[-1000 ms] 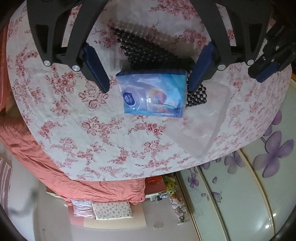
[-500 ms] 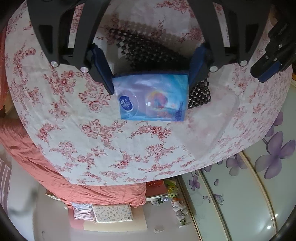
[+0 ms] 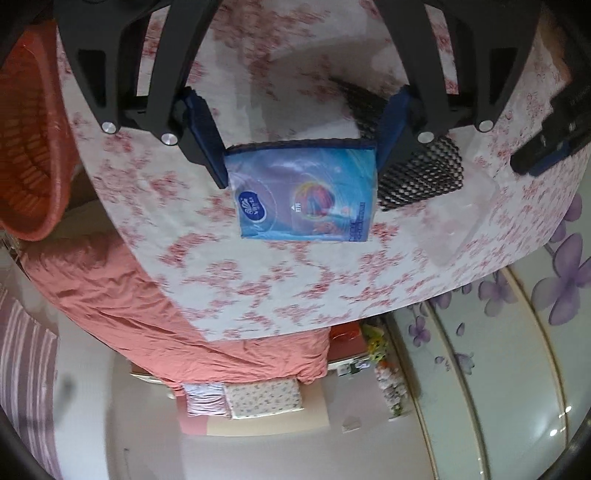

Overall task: Collect trash
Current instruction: 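Grasp the blue tissue pack with the right gripper while the left grasps the clear plastic box, then carry the tissue pack and plastic box over the orange basket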

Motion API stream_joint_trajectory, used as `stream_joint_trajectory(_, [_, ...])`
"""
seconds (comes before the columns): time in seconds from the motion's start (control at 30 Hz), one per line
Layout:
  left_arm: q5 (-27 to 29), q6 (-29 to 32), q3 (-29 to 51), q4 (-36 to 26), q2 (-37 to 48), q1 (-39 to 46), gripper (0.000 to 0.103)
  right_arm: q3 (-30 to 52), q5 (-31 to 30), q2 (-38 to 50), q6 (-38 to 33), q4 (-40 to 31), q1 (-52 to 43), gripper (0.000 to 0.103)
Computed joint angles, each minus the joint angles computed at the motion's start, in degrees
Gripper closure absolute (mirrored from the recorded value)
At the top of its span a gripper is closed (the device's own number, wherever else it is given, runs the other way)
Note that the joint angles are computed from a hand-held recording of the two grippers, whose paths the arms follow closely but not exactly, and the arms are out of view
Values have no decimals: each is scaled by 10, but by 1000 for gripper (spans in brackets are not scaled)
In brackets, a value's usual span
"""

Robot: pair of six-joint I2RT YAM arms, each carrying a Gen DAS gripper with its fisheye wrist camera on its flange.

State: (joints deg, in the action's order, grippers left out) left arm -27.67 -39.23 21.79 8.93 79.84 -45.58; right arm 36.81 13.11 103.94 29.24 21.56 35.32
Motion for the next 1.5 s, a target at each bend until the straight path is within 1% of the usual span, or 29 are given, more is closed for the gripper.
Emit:
stream_joint_trajectory(0.17, [16, 9, 59, -5, 55, 7, 40, -22, -5, -9, 2, 11, -12, 31])
stream_joint_trajectory(0.33, [-10, 22, 142, -51, 147, 3, 40, -27, -9, -5, 3, 17, -16, 31])
stream_joint_trajectory(0.4, [-9, 16, 151, -59, 162, 12, 48, -33, -10, -8, 1, 20, -17, 31])
stream_joint_trajectory(0.47, [-3, 8, 148, -63, 165, 25, 62, -36, -11, -8, 1, 24, -19, 31])
stream_joint_trajectory(0.5, [-1, 3, 144, -64, 163, 33, 66, -33, -13, -7, 1, 23, -21, 31])
stream_joint_trajectory(0.53, [-2, 0, 140, -63, 162, 38, 76, -34, -15, -6, 1, 25, -23, 31])
stream_joint_trajectory(0.57, [-2, -2, 138, -65, 162, 45, 81, -37, -16, -5, 1, 29, -24, 31])
stream_joint_trajectory(0.73, [-6, -16, 115, -52, 146, 77, 85, -39, -19, -1, 6, 35, -24, 31])
stream_joint_trajectory(0.77, [-5, -18, 113, -52, 142, 82, 88, -40, -19, -1, 5, 36, -23, 31])
stream_joint_trajectory(0.8, [-5, -22, 108, -51, 136, 89, 95, -42, -19, -2, 4, 38, -23, 31])
stream_joint_trajectory(0.83, [1, -22, 104, -48, 130, 96, 99, -43, -19, -3, 4, 38, -24, 31])
stream_joint_trajectory(0.93, [15, -28, 84, -41, 105, 117, 99, -49, -18, -11, 5, 40, -24, 31])
stream_joint_trajectory(1.03, [20, -25, 77, -37, 97, 125, 99, -57, -17, -22, 6, 41, -24, 31])
stream_joint_trajectory(1.13, [37, -26, 60, -25, 77, 132, 99, -67, -14, -34, 6, 41, -23, 31])
stream_joint_trajectory(1.27, [22, -33, 59, -45, 49, 118, 99, -82, -8, -58, 6, 40, -21, 31])
stream_joint_trajectory(1.5, [-19, -48, 80, -99, -4, 70, 99, -125, 13, -145, 9, 20, -20, 31])
